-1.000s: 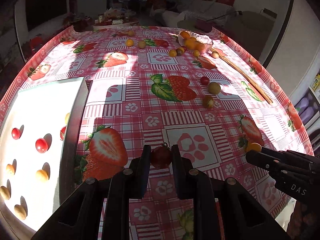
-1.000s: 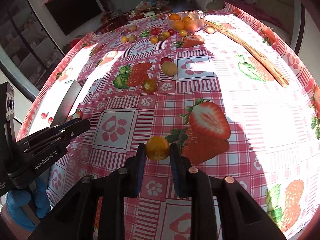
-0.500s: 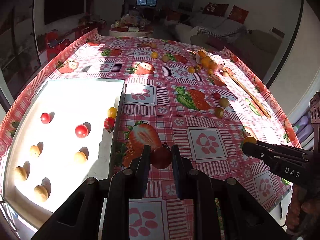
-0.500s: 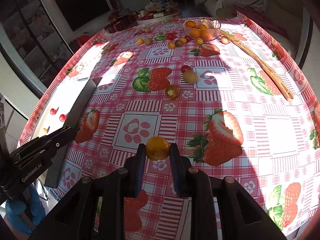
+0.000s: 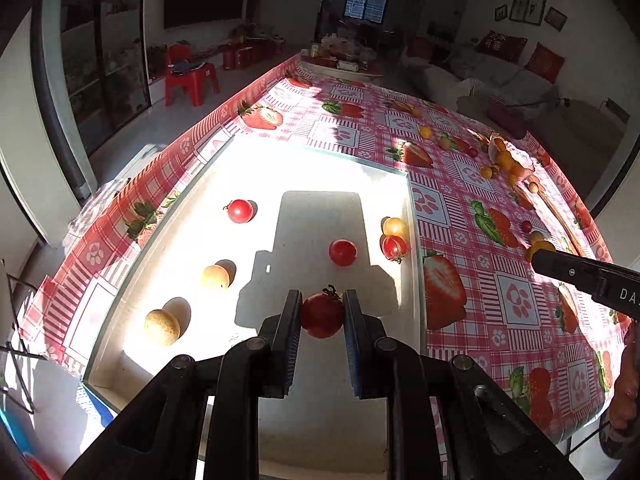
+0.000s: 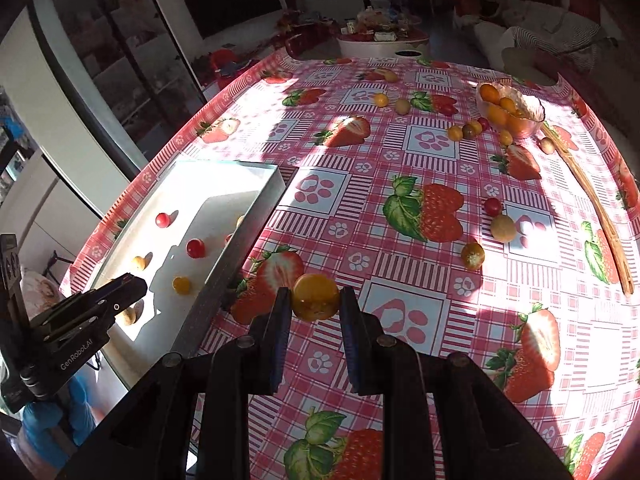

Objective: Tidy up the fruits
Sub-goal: 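Carry both held tomatoes over the white tray, then open both grippers to drop the tomatoes into the tray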

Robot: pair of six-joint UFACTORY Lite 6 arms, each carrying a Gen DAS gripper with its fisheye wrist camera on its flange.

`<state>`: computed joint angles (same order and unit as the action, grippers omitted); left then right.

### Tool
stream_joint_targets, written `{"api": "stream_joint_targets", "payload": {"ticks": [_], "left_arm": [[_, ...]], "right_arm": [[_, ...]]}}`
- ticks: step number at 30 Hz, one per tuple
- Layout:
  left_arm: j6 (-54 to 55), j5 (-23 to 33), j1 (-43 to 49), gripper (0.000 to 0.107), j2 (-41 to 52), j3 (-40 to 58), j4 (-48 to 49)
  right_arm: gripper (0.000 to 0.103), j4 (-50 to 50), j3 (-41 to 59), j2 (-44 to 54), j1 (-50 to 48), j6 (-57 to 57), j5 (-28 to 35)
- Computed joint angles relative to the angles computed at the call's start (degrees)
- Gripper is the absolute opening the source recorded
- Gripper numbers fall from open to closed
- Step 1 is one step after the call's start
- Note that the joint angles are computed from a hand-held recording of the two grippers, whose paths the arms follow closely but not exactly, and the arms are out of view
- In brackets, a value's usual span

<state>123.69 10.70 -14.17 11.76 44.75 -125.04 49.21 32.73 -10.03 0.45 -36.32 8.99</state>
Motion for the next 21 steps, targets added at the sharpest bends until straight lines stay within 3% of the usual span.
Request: {"api": "stream_joint_targets", "payload": {"ticks": [11, 21], "left_arm": [[8.15, -3.14, 1.41, 0.022, 9.77, 7.01, -6.68], [13.95, -5.42, 0.63, 0.022, 12.99, 9.71, -12.68]], "right_arm": [[0.027, -6.71, 22.11, 20.64, 7.32, 7.01, 2.38], [0.027, -11.66, 42.41, 40.49, 9.25, 12.50, 6.91]]}}
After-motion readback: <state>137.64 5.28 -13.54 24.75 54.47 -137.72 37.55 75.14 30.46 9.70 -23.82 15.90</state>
